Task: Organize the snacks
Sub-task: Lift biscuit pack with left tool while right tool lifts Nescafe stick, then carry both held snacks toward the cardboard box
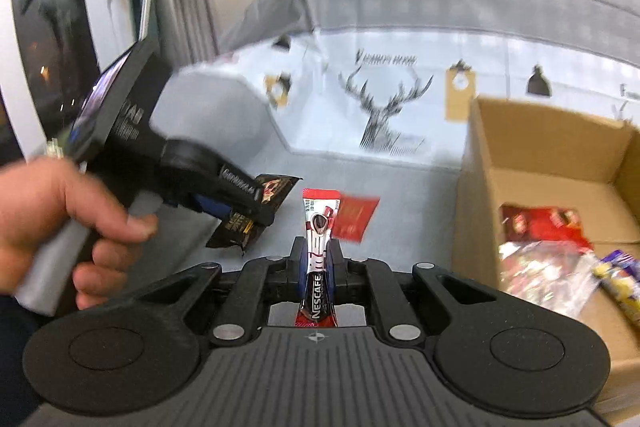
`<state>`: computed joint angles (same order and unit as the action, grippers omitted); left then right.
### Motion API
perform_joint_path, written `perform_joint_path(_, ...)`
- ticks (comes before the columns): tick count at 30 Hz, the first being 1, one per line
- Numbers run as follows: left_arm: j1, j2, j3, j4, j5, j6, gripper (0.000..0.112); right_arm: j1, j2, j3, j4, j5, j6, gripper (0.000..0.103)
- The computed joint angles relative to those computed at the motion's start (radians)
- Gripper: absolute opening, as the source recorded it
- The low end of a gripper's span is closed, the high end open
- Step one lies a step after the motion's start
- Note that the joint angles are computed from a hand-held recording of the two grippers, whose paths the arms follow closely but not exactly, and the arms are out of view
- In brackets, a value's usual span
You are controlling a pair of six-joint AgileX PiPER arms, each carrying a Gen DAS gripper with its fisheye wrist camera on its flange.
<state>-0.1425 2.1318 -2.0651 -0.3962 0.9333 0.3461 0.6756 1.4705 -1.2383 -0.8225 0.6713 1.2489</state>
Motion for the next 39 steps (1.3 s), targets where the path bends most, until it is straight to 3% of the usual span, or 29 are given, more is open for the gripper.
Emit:
perform_joint_path(5, 0.002, -0.138, 0.202, -0.201, -0.173, 0.209, 0.044, -0.014, -0.094, -0.010, -0.060, 0.081, 0.045, 0.011)
perform_joint_path(12, 0.007, -0.224, 0.444, -0.517, -0.267, 0.473, 0.044, -0.010, -0.237, 0.025, -0.140, 0.247, 0.105, 0.011)
perform_joint_path(21, -0.035, -0.161, 0.430, -0.458, -0.225, 0.458, 0.044, 0.017, -0.301, 0.093, -0.249, 0.363, 0.308, 0.011)
perform_joint_path(26, -0.045, -0.175, 0.466, -0.471, -0.239, 0.559, 0.044, 0.080, -0.348, 0.163, -0.304, 0.448, 0.434, 0.011)
perform_joint_path(31, -0.034, -0.210, 0.510, -0.503, -0.263, 0.592, 0.044, 0.105, -0.405, 0.235, -0.339, 0.458, 0.509, 0.011)
perform_joint_path(39, 0.012, -0.343, 0.647, -0.588, -0.289, 0.707, 0.044, 0.012, -0.491, 0.370, -0.373, 0.329, 0.609, 0.011)
